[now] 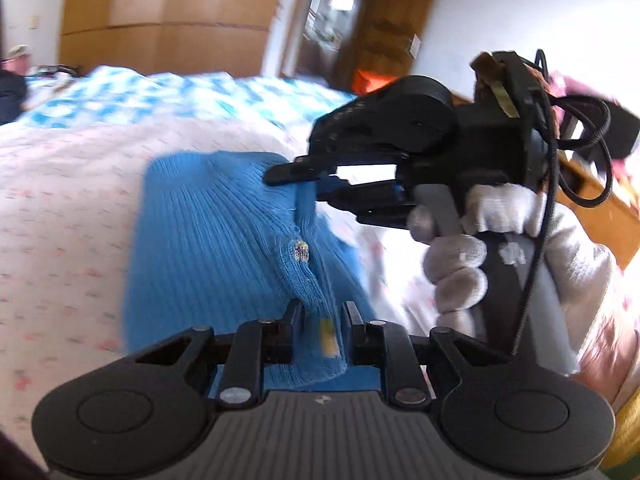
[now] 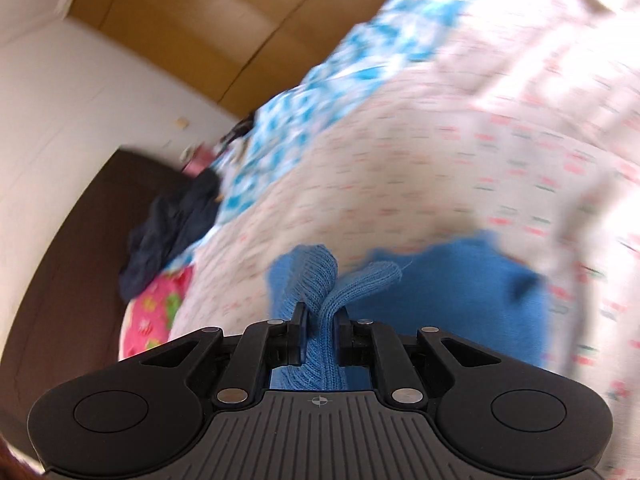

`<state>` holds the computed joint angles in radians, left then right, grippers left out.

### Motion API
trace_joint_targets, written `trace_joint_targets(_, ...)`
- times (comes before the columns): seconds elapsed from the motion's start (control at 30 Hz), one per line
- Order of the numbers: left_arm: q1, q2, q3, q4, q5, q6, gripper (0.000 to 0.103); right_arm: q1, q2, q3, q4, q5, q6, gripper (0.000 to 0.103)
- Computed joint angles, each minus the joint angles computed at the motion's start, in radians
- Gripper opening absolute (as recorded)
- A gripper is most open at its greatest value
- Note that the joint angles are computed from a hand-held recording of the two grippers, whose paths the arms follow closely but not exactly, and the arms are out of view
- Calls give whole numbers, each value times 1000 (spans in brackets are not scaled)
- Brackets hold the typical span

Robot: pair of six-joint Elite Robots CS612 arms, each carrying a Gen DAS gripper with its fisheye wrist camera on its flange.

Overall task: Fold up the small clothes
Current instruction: 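Lift the sweater edge with both grippers and fold it over the body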

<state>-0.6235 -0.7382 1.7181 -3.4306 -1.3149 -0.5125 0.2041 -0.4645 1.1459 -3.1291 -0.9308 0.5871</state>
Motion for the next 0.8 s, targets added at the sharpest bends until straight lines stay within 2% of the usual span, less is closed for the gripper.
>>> trace_joint_targets(0.03,-3,5,-13,28,-11,11,18,-7,6,11,-28,9,36,12)
trace_joint_targets(0.1,-10,9,-30,82,-15,24,17,-21,20,29,-83,27,104,12)
trace_joint_targets(0.27,-22,19,-62,144,-8,45,17,-45,35,30,-83,52,113,12)
trace_joint_targets(0.4,-20,28,-81,158,-29,68,17,-52,47,21,-99,72,122,12)
trace_joint_targets(0.53,-34,15,-61,168,-32,101,17,-61,52,23,-136,82,155,12)
trace_joint_targets(0.6,-31,6,-46,152,-46,119,17,-64,55,23,-147,85,173,12)
trace_joint_targets(0.63,-36,-1,-30,134,-28,140,18,-65,57,22,-145,88,180,12)
trace_joint_targets(0.7,-54,-16,6,88,54,207,24,-64,60,18,-134,93,180,12)
trace_joint_targets(0.8,-74,-27,46,32,156,287,47,-62,61,16,-123,94,168,12)
